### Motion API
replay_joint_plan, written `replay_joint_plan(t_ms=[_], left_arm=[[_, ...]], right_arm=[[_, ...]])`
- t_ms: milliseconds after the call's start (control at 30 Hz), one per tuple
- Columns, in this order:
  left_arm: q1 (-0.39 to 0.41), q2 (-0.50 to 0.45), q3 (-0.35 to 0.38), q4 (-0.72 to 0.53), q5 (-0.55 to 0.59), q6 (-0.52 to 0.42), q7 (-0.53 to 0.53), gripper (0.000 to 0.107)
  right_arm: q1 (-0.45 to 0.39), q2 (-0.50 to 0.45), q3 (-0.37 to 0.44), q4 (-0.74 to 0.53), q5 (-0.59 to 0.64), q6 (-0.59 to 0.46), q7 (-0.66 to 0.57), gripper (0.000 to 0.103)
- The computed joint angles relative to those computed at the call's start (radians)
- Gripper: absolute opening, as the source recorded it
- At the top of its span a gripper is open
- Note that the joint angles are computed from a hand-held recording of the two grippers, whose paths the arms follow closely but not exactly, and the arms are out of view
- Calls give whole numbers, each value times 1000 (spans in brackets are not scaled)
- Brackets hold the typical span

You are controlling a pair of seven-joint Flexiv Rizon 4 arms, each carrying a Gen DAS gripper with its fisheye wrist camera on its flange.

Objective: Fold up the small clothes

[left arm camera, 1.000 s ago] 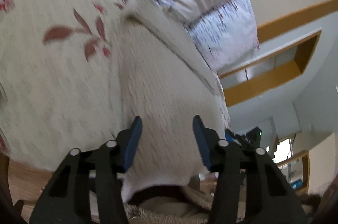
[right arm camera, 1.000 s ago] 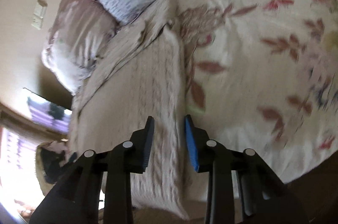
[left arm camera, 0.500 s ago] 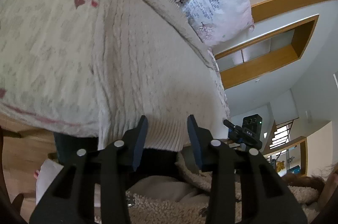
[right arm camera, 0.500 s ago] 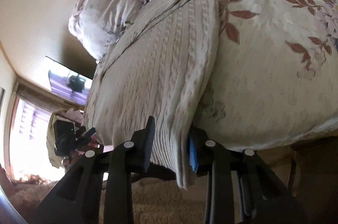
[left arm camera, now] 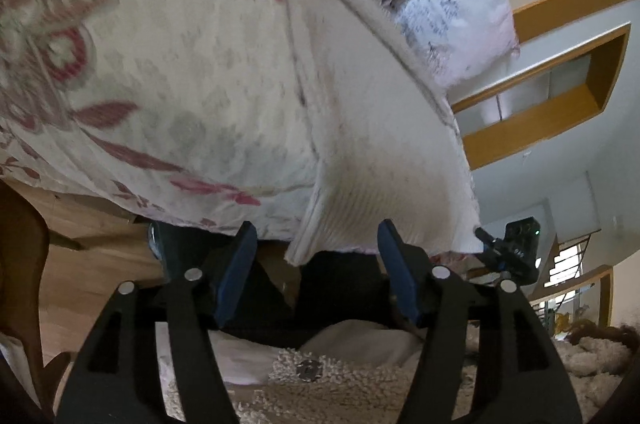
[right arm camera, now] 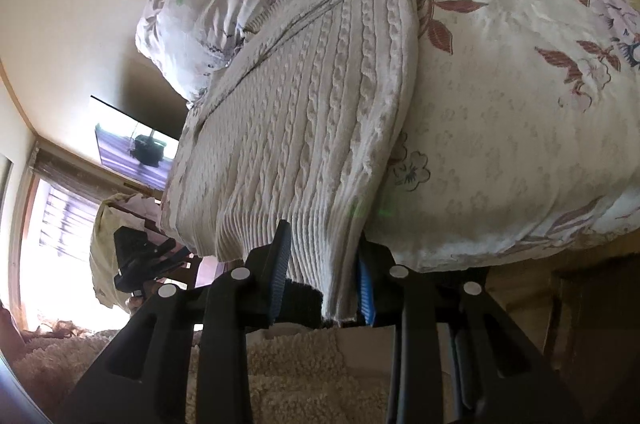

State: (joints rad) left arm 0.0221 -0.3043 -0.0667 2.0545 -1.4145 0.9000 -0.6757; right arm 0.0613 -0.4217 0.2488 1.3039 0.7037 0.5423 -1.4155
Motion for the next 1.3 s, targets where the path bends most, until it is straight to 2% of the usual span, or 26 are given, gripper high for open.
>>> replay_joint_plan(t_ms=[67,133,167,200,267,467,700,867,1067,1300], left_arm=[[13,-13,-8,-7,-38,-42,13,54],[22,-20,-9,-13,-56,-81,18,33],[23,-19,-7,-13,-56,-93,20,27],[23,-16,-5,-13,-46,-103,21,18],[20,-8,-2,-13,-38,-107,27,10],[2,21,-2,-21,-110,-94,105,8],[-17,19,-1,-98,-206,-8,184,7],[-19,-6,-8,-174,-227,44,199,6],[-22,-52,-27,-285,-257,144,215,6],[-17,-106,-49,-412,-211,257,202,6]], right_arm=[[1,1,1,4,1,0,-3,31],[6,-2,3,4,-2,0,-7,29],[8,-1,4,4,-6,0,-16,19],[10,-3,6,0,-9,-5,-26,14],[14,-2,6,-4,-14,-2,-40,11],[38,13,-4,4,-50,96,-73,9],[109,20,-34,41,-213,334,-54,8],[149,4,-59,69,-358,493,15,8],[188,-28,-89,78,-538,628,110,8],[267,-99,-206,18,-834,742,259,8]])
